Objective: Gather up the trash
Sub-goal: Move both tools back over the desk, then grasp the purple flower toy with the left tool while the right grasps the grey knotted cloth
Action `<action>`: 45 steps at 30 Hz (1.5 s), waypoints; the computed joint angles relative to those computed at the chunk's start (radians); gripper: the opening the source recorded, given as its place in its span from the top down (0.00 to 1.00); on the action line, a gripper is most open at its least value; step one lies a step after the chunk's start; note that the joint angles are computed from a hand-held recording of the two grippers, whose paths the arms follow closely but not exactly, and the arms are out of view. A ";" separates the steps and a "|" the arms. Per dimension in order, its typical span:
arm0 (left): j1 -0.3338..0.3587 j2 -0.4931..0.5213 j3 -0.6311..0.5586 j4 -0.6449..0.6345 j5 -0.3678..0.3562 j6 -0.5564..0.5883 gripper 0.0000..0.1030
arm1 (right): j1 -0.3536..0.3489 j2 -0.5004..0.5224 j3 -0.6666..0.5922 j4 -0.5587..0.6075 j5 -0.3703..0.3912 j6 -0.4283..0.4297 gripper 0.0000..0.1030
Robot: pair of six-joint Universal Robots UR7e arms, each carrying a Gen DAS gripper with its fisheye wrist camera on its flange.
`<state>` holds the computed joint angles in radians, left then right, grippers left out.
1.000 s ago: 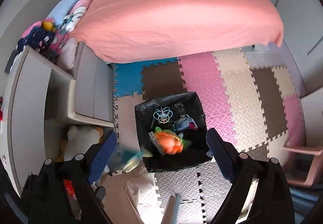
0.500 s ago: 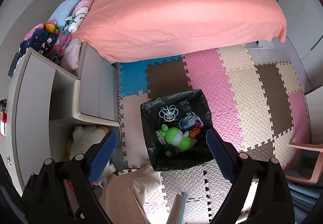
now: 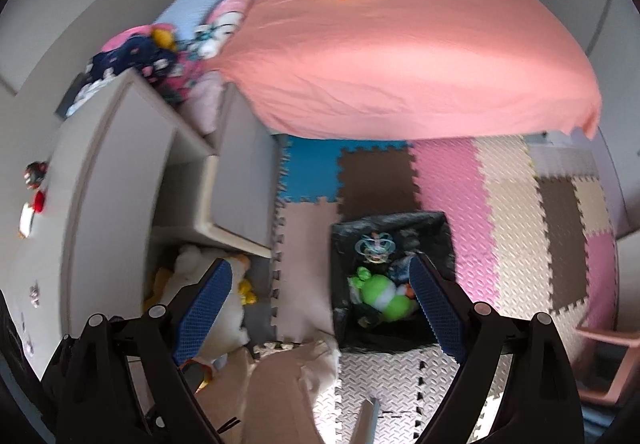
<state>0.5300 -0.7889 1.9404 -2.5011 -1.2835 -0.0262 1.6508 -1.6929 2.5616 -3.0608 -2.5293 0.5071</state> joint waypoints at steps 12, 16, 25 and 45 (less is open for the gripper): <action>0.152 -0.177 -0.041 0.043 0.180 -0.052 0.06 | 0.164 0.354 -0.298 0.007 0.033 -0.114 0.12; 0.211 -0.229 -0.066 0.059 0.250 -0.070 0.06 | 0.194 0.470 -0.404 0.036 0.061 -0.170 0.12; 0.342 -0.330 -0.090 0.094 0.356 -0.098 0.06 | 0.250 0.720 -0.640 0.130 0.139 -0.239 0.12; 0.577 -0.434 -0.224 0.175 0.446 -0.099 0.06 | 0.317 1.137 -1.115 0.431 0.119 -0.340 0.48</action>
